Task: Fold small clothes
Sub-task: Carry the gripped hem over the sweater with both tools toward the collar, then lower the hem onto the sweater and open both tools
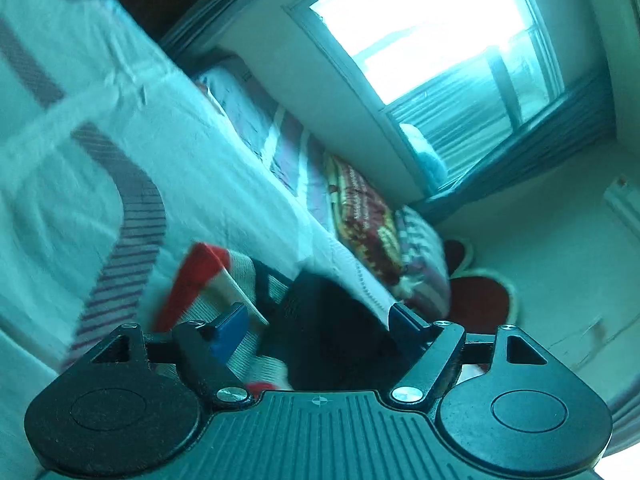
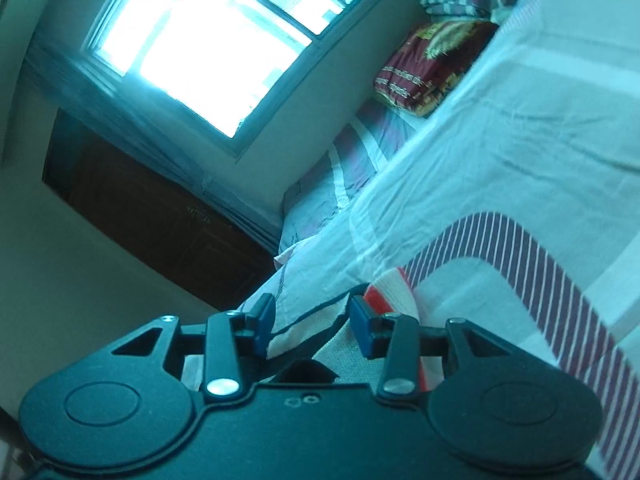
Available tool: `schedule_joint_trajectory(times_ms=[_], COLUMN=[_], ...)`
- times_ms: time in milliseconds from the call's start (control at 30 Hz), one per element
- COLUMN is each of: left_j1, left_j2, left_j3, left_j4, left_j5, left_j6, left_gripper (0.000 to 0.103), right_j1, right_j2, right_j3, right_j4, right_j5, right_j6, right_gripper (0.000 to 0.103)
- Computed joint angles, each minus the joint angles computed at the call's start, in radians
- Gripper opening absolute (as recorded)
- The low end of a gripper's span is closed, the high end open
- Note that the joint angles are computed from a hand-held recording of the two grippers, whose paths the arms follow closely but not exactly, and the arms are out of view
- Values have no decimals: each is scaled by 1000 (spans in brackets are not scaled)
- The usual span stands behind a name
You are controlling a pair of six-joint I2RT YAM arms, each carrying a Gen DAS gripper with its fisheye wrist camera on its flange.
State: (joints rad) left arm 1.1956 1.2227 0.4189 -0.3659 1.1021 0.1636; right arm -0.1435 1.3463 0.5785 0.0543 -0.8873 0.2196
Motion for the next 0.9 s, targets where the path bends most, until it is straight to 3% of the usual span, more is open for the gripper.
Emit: schedule_joint_trajectory(times_ms=[133, 267, 367, 500, 667, 833, 900], left_j1=[-27, -123, -176, -270, -292, -262, -244], left_j2=[-54, -59, -27, -31, -78, -88, -134], left_j3=[93, 140, 173, 176, 165, 119, 88], left_j4=[-168, -198, -218, -192, -184, -95, -69], left_j5=[-108, -225, -312, -386, -423, -370, -339], left_j6=[258, 384, 452, 426, 436, 377, 367], left_gripper=[76, 70, 69, 69, 44, 6, 6], right_j1=[32, 140, 244, 302, 311, 292, 286], right_j2=[-94, -138, -112, -44, -27, 2, -22], right_j3=[83, 93, 94, 99, 95, 116, 98], right_j4=[-292, -366, -317, -237, -197, -199, -183], right_j5=[55, 190, 282, 348, 349, 313, 318], right_j6=[-377, -585, -594, -557, -558, -514, -508], right_gripper=[41, 41, 39, 39, 35, 6, 6])
